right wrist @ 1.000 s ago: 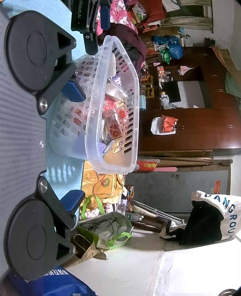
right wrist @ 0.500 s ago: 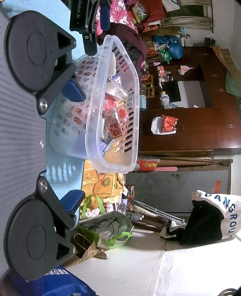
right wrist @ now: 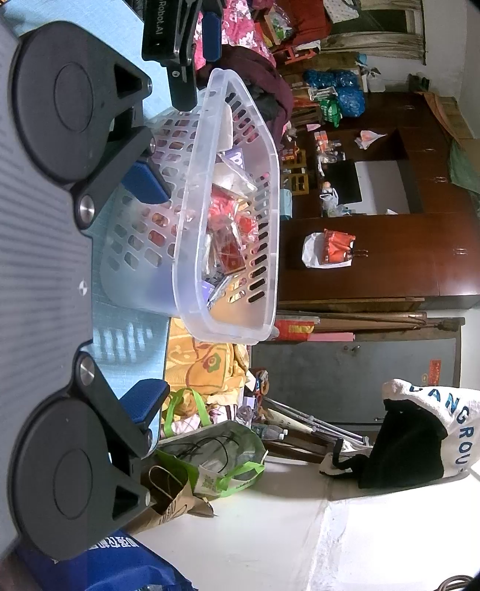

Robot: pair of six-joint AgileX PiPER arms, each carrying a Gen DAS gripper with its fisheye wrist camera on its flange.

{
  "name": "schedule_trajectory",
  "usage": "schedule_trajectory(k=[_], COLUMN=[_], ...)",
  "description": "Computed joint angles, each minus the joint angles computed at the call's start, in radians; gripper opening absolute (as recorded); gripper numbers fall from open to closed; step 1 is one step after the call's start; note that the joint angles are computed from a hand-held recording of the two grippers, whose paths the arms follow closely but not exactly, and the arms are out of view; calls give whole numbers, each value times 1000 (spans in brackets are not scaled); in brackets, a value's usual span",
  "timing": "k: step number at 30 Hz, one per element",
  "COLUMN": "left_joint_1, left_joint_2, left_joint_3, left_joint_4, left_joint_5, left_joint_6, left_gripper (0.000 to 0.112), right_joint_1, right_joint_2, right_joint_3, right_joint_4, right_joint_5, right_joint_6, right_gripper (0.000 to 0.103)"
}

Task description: Organize objects

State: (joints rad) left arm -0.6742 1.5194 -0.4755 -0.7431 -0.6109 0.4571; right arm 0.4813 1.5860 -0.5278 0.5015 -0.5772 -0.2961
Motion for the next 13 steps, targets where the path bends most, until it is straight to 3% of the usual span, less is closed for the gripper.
schedule_trajectory(k=[13], left_joint_1=[-19], left_joint_2=[5], left_joint_3=[-5], left_joint_4=[-33], left_joint_5=[-18], left_joint_6=[20], left_gripper=[103], right_joint_1=[3], right_joint_2=[2], right_joint_3=[4], right_joint_4=[5], right_joint_5=[-5], right_joint_6=[-2], right_gripper=[103])
